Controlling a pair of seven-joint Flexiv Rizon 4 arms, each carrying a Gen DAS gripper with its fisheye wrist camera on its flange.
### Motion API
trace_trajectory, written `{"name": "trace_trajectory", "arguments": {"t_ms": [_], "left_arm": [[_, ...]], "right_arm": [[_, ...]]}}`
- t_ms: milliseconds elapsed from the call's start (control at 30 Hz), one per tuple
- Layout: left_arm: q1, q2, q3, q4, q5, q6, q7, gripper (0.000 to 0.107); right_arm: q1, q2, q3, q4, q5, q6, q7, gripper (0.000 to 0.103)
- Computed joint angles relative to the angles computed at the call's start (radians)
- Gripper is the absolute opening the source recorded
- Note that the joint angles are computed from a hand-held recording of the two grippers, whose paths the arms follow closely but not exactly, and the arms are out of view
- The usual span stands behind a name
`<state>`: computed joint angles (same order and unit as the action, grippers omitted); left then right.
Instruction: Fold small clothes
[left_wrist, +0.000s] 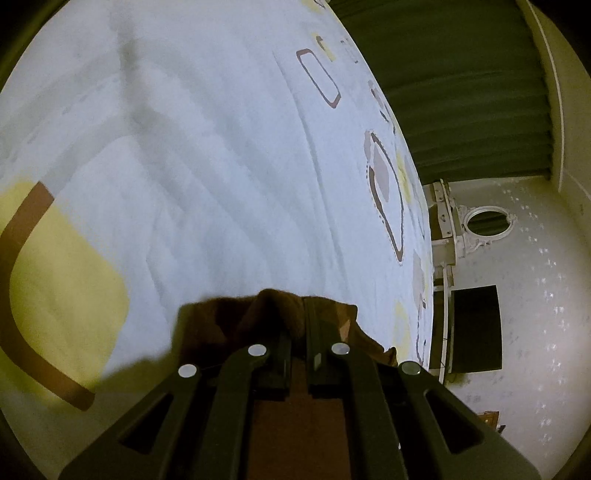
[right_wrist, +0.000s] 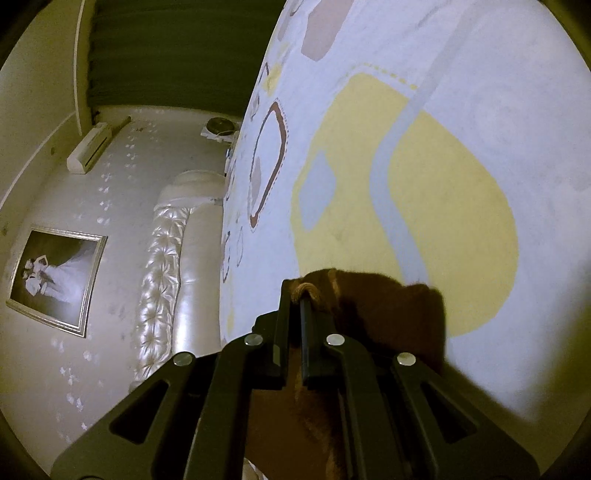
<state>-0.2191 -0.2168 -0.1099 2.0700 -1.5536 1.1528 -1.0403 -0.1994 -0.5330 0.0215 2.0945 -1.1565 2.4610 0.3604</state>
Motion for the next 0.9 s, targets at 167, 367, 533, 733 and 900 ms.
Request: {"name": "trace_trajectory", "arguments": {"t_ms": [167,367,533,733,900], "left_arm": [[0.006,-0.011,0.003,-0.006,0.075,0.017,-0.034,0.005],[0.018,-0.023,-0.004,-0.009,0.208,0.049,-0.085,0.005],[0.038,-0.031,-0.018,-0.011,0.246,0.052,-0.089,0.005],[0.052,-0.035,-0.025,-0.014,0.208,0.023,-0.063,0.006],[0.06,-0.022,-0.032,-0.022,0.048,-0.048,0.052,0.036]], "right_arm": [[0.007,-0.006,-0.001,-0.015,-0.007,-0.028,0.011,0.004],[0.005,-0.011,-0.003,-0.034,-0.035,-0.047,0.036,0.004],[0.005,-0.008,-0.011,-0.049,-0.068,-0.059,0.066,0.004],[0.011,-0.011,-0.014,-0.055,-0.065,-0.07,0.085,0.005],[0.011,-0.005,-0.005,-0.041,-0.013,-0.069,0.051,0.011]]}}
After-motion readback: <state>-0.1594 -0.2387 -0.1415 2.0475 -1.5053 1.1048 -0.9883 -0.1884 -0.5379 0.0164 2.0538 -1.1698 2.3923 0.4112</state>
